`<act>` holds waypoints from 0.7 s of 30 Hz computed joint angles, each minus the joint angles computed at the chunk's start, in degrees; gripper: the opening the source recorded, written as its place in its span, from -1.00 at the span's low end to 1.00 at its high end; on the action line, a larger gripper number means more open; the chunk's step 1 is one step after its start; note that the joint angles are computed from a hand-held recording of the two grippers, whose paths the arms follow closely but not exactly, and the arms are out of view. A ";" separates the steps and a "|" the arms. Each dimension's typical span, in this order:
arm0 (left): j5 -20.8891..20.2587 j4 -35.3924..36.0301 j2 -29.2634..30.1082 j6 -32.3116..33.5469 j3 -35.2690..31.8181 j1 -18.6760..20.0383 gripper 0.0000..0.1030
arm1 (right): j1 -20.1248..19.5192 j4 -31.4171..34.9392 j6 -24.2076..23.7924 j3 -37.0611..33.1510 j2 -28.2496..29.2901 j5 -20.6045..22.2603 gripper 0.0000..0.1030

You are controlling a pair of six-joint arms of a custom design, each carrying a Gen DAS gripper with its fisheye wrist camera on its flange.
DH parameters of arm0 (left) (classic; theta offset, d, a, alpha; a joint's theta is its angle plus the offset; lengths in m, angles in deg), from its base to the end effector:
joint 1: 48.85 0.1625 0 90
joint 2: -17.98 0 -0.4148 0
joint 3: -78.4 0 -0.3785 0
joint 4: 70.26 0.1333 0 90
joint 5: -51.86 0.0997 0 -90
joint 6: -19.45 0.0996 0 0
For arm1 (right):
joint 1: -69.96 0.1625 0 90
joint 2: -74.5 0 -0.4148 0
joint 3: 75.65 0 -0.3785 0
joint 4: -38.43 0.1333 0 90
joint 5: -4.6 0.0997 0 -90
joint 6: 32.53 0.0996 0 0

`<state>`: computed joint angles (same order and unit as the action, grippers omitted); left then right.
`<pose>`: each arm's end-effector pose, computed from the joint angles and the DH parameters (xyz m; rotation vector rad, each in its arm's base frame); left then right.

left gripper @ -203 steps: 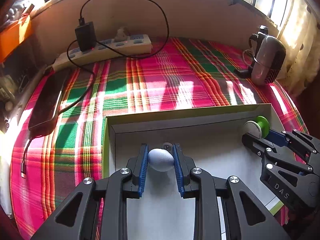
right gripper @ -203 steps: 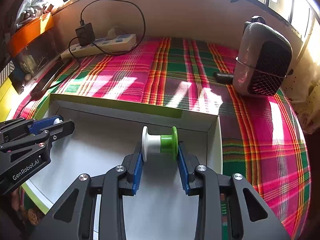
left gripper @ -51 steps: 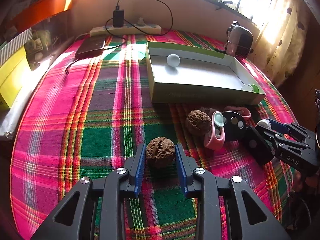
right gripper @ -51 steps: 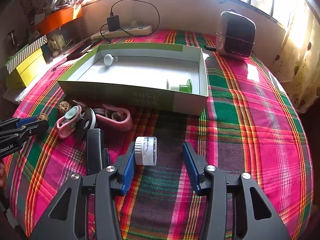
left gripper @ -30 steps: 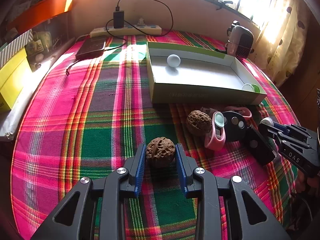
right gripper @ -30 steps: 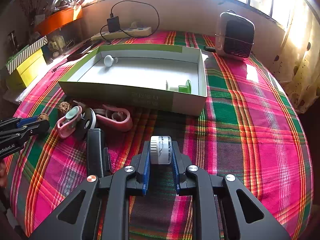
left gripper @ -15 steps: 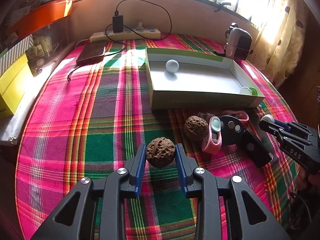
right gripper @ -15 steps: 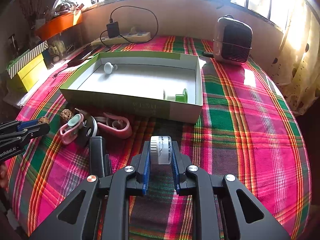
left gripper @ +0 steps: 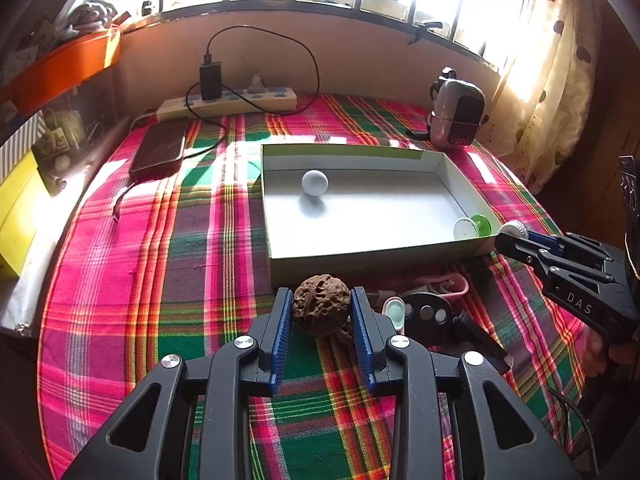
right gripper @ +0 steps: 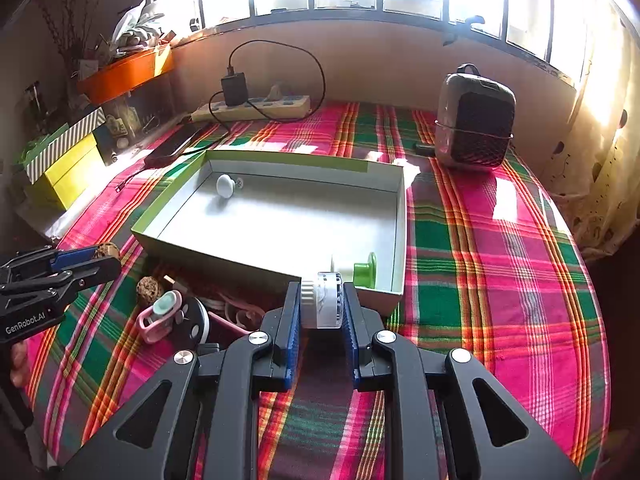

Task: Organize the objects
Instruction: 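Carry the walnut with left gripper while right gripper carries the jar into the box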

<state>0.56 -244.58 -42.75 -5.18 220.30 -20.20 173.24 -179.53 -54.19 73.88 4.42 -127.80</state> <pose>-0.2263 -0.3465 0.0782 0.7958 2.4776 -0.6754 0.1406 -0.3077 0.2063 0.2930 -2.2085 0.9240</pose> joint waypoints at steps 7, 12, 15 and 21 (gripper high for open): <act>-0.69 -0.23 2.25 2.80 -3.45 1.83 -0.47 | -0.46 4.25 -0.57 -3.33 -0.70 1.83 -0.61; -1.09 -0.70 3.58 4.58 -5.44 2.76 -0.47 | -0.65 7.21 -1.45 -5.96 -0.27 2.65 -0.61; -1.40 -0.81 4.51 5.21 -6.65 3.47 -0.47 | -1.27 8.91 -1.68 -7.41 -0.33 3.73 -0.61; -1.27 -0.57 6.27 6.23 -8.76 4.88 -0.47 | -1.99 13.11 -2.26 -10.48 0.22 4.95 -0.61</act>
<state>-0.71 -245.15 -36.48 1.05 211.53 -15.32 171.26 -166.43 -56.45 63.40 4.64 -122.85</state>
